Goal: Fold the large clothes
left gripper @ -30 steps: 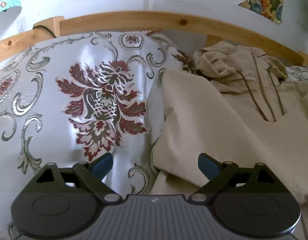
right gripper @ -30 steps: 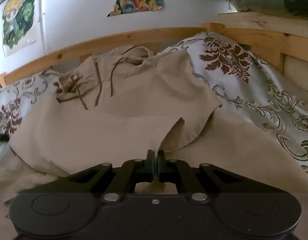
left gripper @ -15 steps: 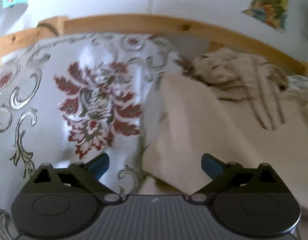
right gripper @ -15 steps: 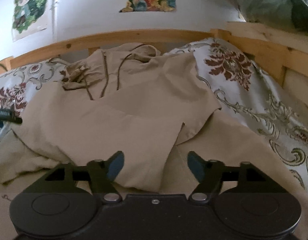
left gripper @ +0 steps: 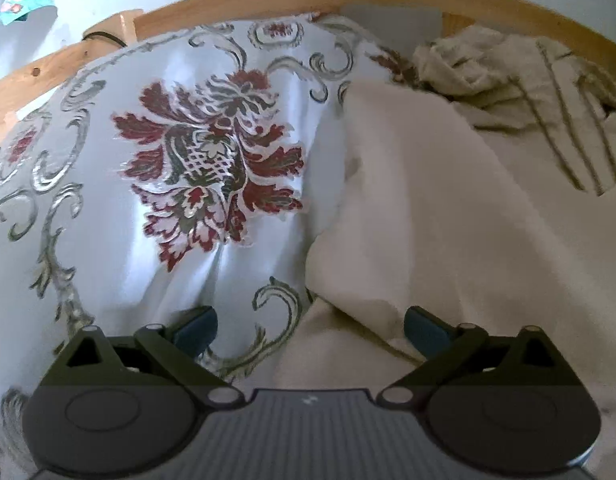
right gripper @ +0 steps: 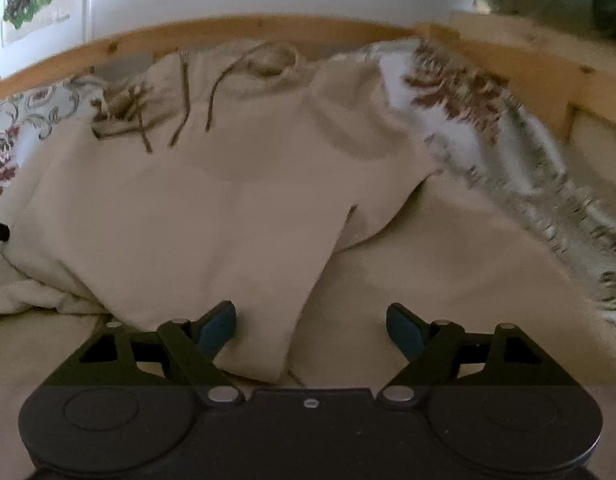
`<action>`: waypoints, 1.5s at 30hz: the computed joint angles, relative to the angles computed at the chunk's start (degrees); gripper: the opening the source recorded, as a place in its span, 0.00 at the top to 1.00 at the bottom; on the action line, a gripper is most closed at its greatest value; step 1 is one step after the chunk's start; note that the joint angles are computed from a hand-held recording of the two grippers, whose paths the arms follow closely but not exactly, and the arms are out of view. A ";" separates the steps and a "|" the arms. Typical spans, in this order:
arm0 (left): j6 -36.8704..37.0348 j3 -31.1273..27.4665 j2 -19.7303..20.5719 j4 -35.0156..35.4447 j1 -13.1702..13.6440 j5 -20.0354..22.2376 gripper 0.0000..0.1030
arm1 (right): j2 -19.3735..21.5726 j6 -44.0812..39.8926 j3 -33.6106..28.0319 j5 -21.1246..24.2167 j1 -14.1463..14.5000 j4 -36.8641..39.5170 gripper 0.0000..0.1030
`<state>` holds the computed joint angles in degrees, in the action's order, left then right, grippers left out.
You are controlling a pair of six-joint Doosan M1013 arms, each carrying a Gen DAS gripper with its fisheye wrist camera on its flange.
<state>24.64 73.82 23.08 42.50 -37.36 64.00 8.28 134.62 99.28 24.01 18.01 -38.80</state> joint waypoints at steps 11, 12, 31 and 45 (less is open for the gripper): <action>1.99 3.43 -6.12 -3.74 -5.23 -6.55 0.01 | -9.01 11.28 5.08 -3.06 0.95 -10.79 0.03; 2.07 3.43 -6.50 -3.83 -5.94 -6.67 0.01 | -9.91 13.05 5.59 -2.86 1.14 -11.50 0.02; 8.27 -2.27 -8.14 -1.68 -10.99 -0.77 0.01 | -21.56 10.68 11.82 -0.56 1.78 -11.84 0.01; 22.72 -18.42 0.95 -1.00 -4.84 2.18 0.01 | -16.00 -25.01 4.01 -6.52 -6.29 15.12 0.01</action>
<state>47.36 55.40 24.02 41.50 -42.20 66.18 -7.71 109.62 103.30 17.49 11.72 -23.68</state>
